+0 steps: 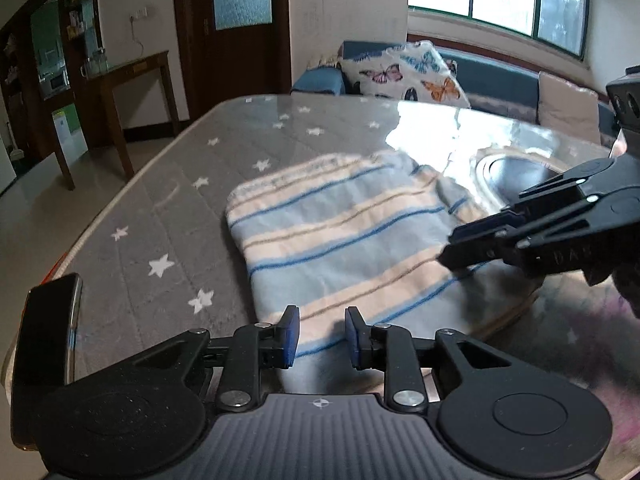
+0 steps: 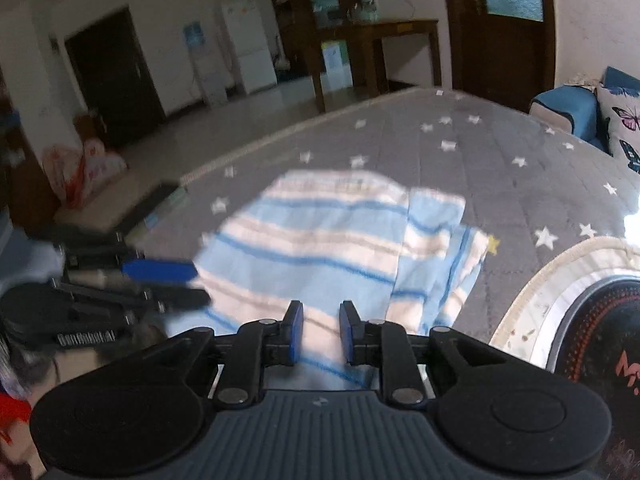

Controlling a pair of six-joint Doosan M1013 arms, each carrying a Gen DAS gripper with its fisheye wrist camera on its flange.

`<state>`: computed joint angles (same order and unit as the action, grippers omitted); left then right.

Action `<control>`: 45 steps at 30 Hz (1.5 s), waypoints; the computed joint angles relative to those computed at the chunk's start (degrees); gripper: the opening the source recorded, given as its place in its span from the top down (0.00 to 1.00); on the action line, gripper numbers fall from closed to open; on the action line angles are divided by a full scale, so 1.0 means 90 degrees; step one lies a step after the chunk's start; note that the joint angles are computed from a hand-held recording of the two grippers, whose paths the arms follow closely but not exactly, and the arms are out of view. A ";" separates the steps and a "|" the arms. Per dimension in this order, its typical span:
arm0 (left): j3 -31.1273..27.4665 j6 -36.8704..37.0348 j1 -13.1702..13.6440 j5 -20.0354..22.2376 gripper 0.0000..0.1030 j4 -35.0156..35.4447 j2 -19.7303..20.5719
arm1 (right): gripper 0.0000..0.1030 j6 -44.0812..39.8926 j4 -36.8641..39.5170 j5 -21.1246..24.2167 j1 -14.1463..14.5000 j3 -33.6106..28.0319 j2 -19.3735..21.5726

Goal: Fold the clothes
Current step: 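Lower the bundle onto the table and open both grippers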

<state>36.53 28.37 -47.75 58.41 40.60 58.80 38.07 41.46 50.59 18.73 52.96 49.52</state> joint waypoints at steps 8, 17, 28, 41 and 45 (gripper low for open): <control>0.0206 -0.0115 0.0023 -0.0099 0.73 -0.0019 -0.0118 | 0.77 -0.0007 0.0217 -0.0088 -0.0083 -0.0053 -0.0010; -0.0451 -0.0062 0.0180 -0.0001 0.73 -0.0150 0.0188 | 0.76 0.0993 -0.0071 -0.0024 -0.0136 -0.0762 0.0470; -0.1155 0.0326 0.0335 0.0319 0.73 -0.0374 0.0539 | 0.75 0.1396 -0.0188 0.0014 -0.0122 -0.1297 0.0739; -0.2001 0.0268 0.0537 0.0569 0.73 -0.0537 0.0938 | 0.75 0.1883 -0.0292 0.0319 -0.0090 -0.2363 0.1292; -0.2739 0.0404 0.0630 0.0956 0.73 -0.0661 0.1330 | 0.75 0.1921 -0.0481 0.0355 -0.0052 -0.2469 0.1354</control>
<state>11.88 32.00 -42.08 67.01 34.65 70.77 55.36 37.13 53.78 18.27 30.74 61.70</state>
